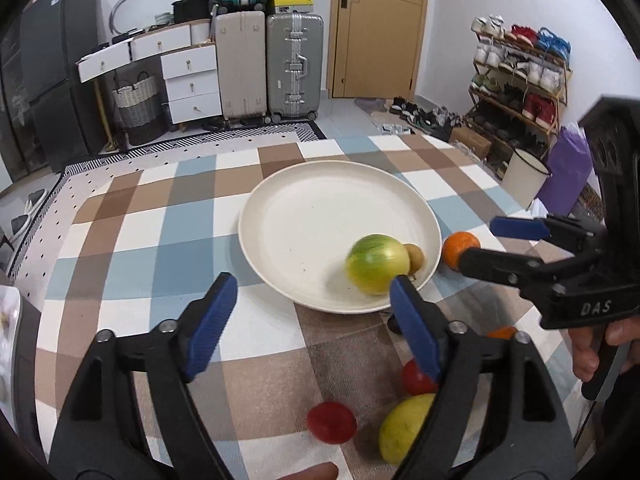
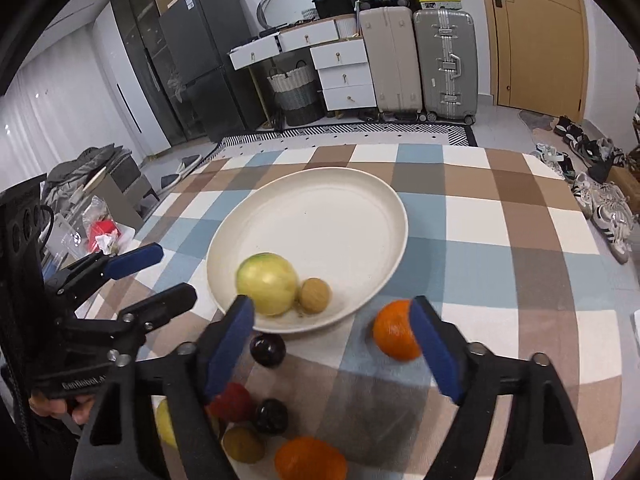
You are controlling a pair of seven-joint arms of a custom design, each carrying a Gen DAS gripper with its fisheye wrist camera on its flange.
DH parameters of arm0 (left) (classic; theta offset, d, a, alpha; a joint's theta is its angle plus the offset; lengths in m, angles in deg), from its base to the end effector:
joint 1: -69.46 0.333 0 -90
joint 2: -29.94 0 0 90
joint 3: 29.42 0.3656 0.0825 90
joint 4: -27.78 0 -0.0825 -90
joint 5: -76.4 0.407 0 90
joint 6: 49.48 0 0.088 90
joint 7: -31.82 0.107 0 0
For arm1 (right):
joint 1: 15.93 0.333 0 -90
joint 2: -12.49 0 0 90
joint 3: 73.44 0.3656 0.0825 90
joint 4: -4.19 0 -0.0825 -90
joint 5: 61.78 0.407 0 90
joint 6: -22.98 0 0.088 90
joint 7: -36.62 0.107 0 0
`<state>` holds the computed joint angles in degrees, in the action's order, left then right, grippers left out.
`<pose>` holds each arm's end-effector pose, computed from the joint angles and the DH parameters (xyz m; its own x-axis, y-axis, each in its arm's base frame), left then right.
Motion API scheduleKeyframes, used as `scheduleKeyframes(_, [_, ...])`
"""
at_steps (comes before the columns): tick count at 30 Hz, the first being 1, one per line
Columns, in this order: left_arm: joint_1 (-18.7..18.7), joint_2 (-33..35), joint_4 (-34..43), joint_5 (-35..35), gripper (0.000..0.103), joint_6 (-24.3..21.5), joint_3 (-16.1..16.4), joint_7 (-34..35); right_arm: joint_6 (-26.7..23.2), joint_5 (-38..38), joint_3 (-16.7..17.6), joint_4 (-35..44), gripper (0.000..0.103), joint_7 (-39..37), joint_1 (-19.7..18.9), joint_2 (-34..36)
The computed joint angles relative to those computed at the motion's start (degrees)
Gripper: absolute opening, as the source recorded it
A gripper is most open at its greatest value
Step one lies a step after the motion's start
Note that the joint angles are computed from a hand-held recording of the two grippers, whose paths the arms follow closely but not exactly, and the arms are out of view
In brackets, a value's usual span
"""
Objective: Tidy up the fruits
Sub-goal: 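Carry both fruits onto the cream plate and open both tools, then withdraw both open tools from the plate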
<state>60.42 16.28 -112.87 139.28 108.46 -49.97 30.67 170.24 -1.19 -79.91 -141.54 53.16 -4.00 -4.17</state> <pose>0.4032 -0.2778 0.4537 0.0958 -0.9942 0.0494 -0.6677 -0.1010 -0.7375 0.4537 0.0281 0.4326 0.5763 -0.7813 -0.2399 -0.6934 -0.3121 -0.6495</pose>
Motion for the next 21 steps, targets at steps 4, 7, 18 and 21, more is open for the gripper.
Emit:
scheduleKeyframes(4, [-0.4, -4.3, -2.4, -1.8, 0.088, -0.7, -0.6, -0.4, -0.4, -1.8, -0.5, -2.6, 0.102, 0.7, -0.7, -3.7])
scheduleKeyframes(7, [-0.1, -7.5, -4.2, -3.6, 0.103, -1.6, -2.2, -0.9, 0.5, -3.5, -0.8, -4.7, 0.102, 1.5, -0.6, -6.5])
scheduleKeyframes(18, [-0.7, -16.9, -9.7, -12.1, 0.103, -6.0, -7.3, 0.5, 3.4, -8.2, -3.7, -9.6, 0.102, 4.7, 1.3, -12.1])
scheduleKeyframes(21, [-0.4, -18.1, -10.7, -13.9, 0.103, -5.8, -8.2, 0.7, 4.3, -9.9, -4.0, -10.4, 0.102, 5.6, 1.7, -12.4])
